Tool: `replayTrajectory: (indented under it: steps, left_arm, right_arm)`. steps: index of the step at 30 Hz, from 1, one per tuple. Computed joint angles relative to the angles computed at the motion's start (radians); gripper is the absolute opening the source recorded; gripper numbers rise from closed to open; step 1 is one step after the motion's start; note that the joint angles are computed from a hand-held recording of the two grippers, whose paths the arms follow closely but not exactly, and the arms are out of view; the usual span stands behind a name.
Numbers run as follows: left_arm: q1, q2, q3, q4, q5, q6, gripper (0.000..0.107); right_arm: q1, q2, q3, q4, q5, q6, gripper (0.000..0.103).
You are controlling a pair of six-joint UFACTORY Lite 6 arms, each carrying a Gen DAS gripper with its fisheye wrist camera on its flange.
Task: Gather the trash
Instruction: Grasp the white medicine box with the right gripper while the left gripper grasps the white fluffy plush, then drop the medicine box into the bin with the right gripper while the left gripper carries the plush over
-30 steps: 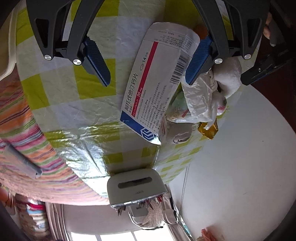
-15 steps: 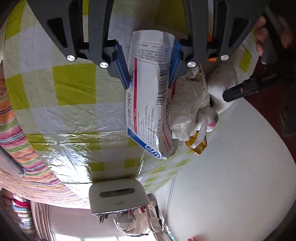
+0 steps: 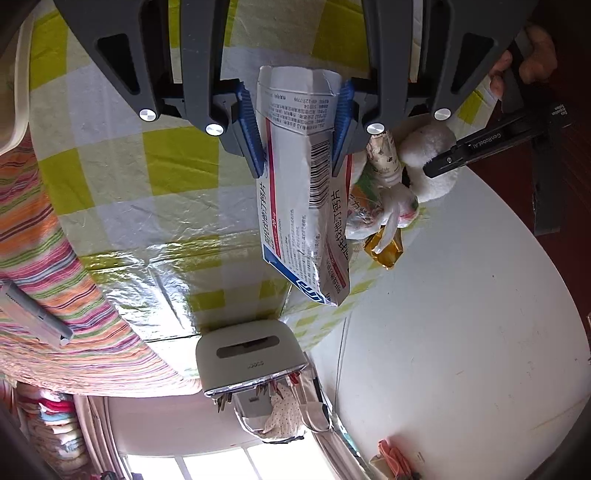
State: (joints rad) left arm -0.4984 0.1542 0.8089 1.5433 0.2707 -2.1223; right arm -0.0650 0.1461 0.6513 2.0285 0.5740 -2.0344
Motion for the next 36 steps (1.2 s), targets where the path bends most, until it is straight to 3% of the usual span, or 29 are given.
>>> replayTrajectory:
  steps: [6,15,36]
  left_arm:
    - [-0.085,-0.064,-0.009,-0.021,0.121,0.015,0.045]
    - [-0.189,-0.097,0.036,-0.056,0.181,0.036,0.045]
    - [-0.449,0.136,0.345,-0.157,0.254,0.133,0.045]
  right_arm:
    - [-0.028,-0.039,-0.016,-0.008,0.010,-0.003,0.034]
    - [-0.087,-0.089,-0.039,-0.060,0.014,0.016,0.034]
    - [-0.400,-0.245,-0.137,-0.283,0.115,0.078,0.035]
